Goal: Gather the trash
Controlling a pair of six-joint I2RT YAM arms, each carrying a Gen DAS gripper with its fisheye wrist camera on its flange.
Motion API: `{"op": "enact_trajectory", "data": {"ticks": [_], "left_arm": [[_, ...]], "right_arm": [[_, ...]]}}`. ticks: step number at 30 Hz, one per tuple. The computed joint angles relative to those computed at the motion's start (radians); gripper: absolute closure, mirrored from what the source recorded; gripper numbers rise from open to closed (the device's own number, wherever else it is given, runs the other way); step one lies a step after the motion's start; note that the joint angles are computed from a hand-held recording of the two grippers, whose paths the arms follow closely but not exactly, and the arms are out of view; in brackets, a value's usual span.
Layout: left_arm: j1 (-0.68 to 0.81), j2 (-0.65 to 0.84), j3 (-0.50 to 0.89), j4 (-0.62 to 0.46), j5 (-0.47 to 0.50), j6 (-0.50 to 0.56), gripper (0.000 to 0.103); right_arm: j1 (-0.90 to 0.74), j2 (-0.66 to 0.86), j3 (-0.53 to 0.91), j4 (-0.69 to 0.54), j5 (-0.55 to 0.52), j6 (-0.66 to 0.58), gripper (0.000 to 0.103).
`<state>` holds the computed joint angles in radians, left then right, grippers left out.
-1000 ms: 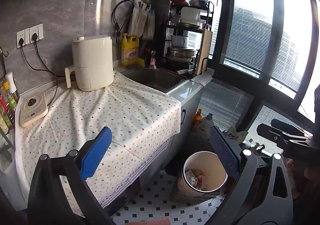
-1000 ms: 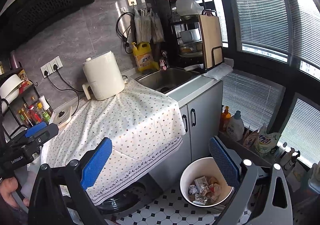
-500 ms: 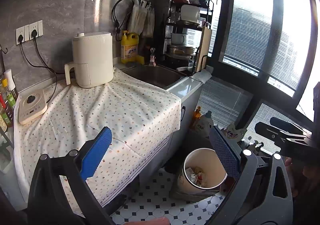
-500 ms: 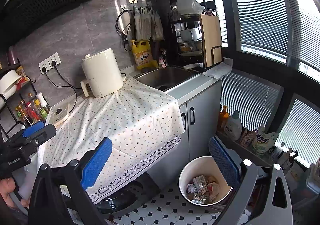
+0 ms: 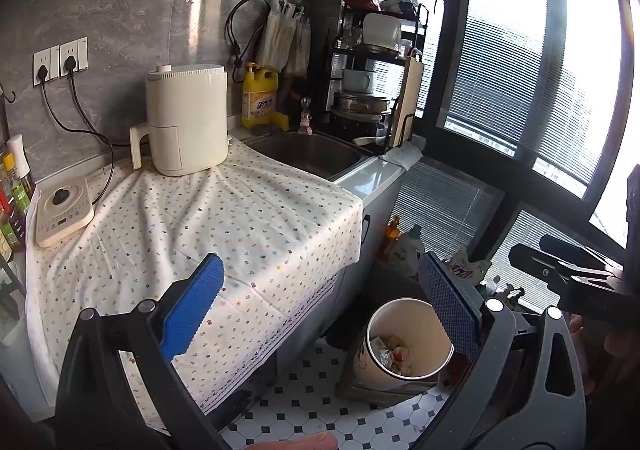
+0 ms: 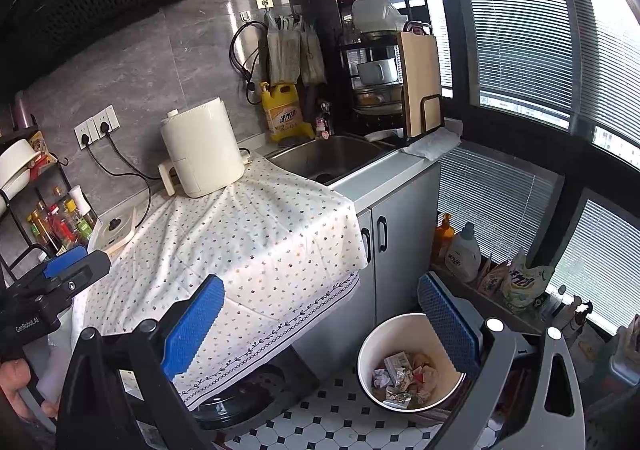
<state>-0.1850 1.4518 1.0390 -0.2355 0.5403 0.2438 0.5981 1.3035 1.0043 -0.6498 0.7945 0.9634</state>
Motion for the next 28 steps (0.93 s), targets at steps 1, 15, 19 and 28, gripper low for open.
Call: {"op": "enact_trajectory", "data": {"ticks": [1, 15, 19, 28], "left_arm": [[0.002, 0.001, 0.002, -0.002, 0.001, 0.001, 0.006], [0.034, 0.005, -0.009, 0.007, 0.054, 0.025, 0.006], [0.047, 0.016, -0.006, 0.011, 0.071, 0.016, 0.006], [0.117, 0.057, -0.010, 0.043, 0.107, -0.023, 0.006]], "right_arm": [[0.002, 0.006, 0.005, -0.003, 0.003, 0.000, 0.008], [0.035, 0.068, 0.068, -0.066, 0.041, 0.064, 0.008], [0.039, 0.087, 0.090, -0.087, 0.043, 0.071, 0.008], [-0.007, 0.146, 0.133, -0.057, -0.031, -0.018, 0.008]]}}
